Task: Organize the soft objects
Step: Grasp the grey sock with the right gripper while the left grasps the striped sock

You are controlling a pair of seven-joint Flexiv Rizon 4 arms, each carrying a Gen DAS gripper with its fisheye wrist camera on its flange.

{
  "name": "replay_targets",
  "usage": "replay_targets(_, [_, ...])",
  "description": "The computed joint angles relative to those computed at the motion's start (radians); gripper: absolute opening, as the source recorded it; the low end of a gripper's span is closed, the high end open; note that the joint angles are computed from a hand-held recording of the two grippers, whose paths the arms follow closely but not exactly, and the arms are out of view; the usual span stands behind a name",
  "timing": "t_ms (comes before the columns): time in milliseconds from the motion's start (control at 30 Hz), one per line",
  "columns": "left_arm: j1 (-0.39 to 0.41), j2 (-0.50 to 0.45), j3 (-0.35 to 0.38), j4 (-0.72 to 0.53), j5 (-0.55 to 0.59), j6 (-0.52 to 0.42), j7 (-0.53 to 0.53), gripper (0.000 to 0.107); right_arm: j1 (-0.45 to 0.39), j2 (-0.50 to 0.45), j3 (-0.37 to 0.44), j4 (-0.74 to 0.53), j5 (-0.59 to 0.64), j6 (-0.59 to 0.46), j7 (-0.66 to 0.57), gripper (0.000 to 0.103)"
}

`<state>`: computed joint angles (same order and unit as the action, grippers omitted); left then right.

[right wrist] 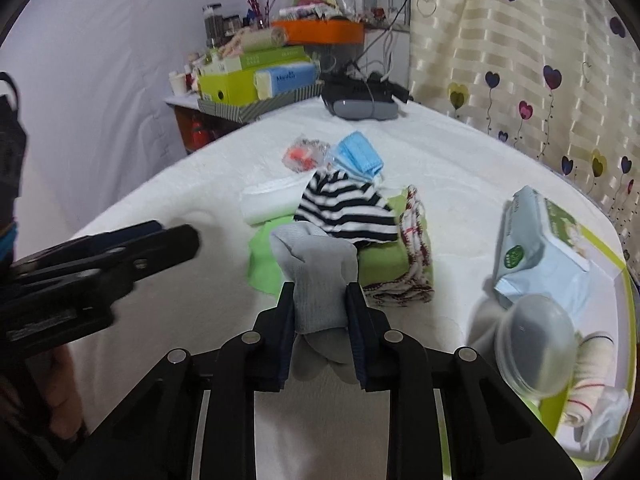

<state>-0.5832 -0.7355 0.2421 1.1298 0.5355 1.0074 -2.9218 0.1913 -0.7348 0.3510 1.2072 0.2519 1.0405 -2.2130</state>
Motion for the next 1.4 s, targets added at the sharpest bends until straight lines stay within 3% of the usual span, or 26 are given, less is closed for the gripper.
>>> replay_targets(467, [0.078, -0.144, -0.065, -0.196, -0.155, 0.012, 0.164, 0.058, -0.077, 0.040, 0.032, -0.002, 0.100, 0.066, -0.037, 0.025])
replay_targets(667, [0.100, -0.223, -0.087, -0.288, -0.247, -0.018, 0.251, 0.060, -0.085, 0.028, 0.035, -0.027, 0.109, 0.057, -0.045, 0.025])
replay_targets(900, [0.085, -0.249, -0.077, -0.321, -0.279, -0.072, 0.301, 0.060, -0.086, 0.020, 0.034, -0.041, 0.117, 0.043, -0.054, 0.025])
replay_targets(967, [0.083, -0.251, -0.081, -0.318, -0.283, -0.074, 0.309, 0.055, -0.085, 0.021, 0.033, -0.041, 0.120, 0.043, -0.054, 0.025])
replay_targets(1033, [0.086, -0.251, -0.087, -0.314, -0.294, -0.082, 0.315, 0.033, -0.084, 0.020, 0.032, -0.043, 0.121, 0.040, -0.054, 0.025])
replay_targets(1133, [0.078, -0.252, -0.072, -0.320, -0.288, -0.107, 0.304, 0.019, -0.083, 0.021, 0.029, -0.044, 0.123, 0.040, -0.055, 0.025])
replay_targets(1233, [0.072, -0.248, -0.063, -0.318, -0.273, -0.106, 0.296, 0.012, -0.083, 0.019, 0.028, -0.047, 0.125, 0.042, -0.054, 0.025])
replay_targets(1400, [0.054, -0.216, -0.048, -0.282, -0.242, -0.074, 0.265, 0.011, -0.093, 0.028, 0.036, -0.032, 0.137, 0.056, -0.068, 0.025])
